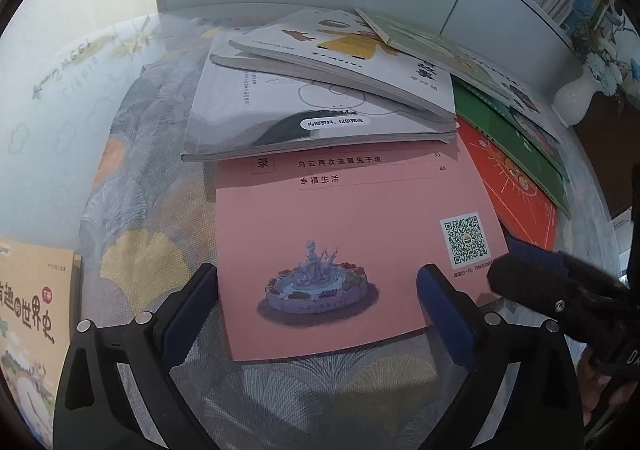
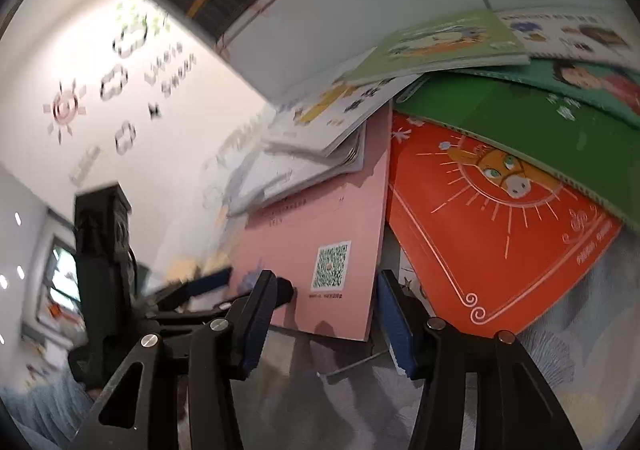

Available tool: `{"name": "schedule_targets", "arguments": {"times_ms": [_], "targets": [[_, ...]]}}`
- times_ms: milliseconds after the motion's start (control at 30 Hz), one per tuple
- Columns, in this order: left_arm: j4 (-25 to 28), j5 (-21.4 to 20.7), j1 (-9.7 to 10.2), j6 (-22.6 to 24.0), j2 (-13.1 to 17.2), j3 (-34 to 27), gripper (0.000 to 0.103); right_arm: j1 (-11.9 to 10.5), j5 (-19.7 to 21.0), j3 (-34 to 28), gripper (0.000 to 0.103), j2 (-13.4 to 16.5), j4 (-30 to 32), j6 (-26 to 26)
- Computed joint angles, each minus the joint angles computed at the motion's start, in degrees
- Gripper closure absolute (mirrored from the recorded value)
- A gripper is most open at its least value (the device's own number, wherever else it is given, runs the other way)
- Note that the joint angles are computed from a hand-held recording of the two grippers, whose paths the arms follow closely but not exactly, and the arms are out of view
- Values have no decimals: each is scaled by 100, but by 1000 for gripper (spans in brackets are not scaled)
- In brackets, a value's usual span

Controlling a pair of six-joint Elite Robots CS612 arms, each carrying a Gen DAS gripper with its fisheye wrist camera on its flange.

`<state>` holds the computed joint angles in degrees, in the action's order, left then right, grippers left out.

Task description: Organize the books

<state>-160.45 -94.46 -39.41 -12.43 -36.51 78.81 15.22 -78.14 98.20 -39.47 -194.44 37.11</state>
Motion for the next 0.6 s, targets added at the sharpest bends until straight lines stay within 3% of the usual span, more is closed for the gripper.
{"name": "schedule_targets", "arguments": {"times_ms": [67,200,267,333,400,467,500,567,600], "targets": [[-14,29,-8,-11,17,-18,5,6,33,-56,52,-82,457,-133],[37,-51,6,6,39,-69,5,-37,290,2,52,-84,330,743],[91,-110,20,31,52,-107,5,-138,680,80,52,8,-137,1403],[122,-132,25,52,55,-122,5,-335,1541,68,49,313,-1020,2384],[133,-106,17,68,52,-121,5,-433,1954,-56,50,633,-1854,3358],[131,-137,26,30,47,-119,4,-400,1714,-114,50,735,-2234,3776],[136,-171,31,1,52,-129,4,-377,1617,-137,51,732,-2213,3750],[150,-231,48,-57,50,-137,3,-297,1367,-186,55,620,-1716,3344],[162,-260,57,-125,45,-141,3,-286,1280,-164,62,555,-1518,3158]]}}
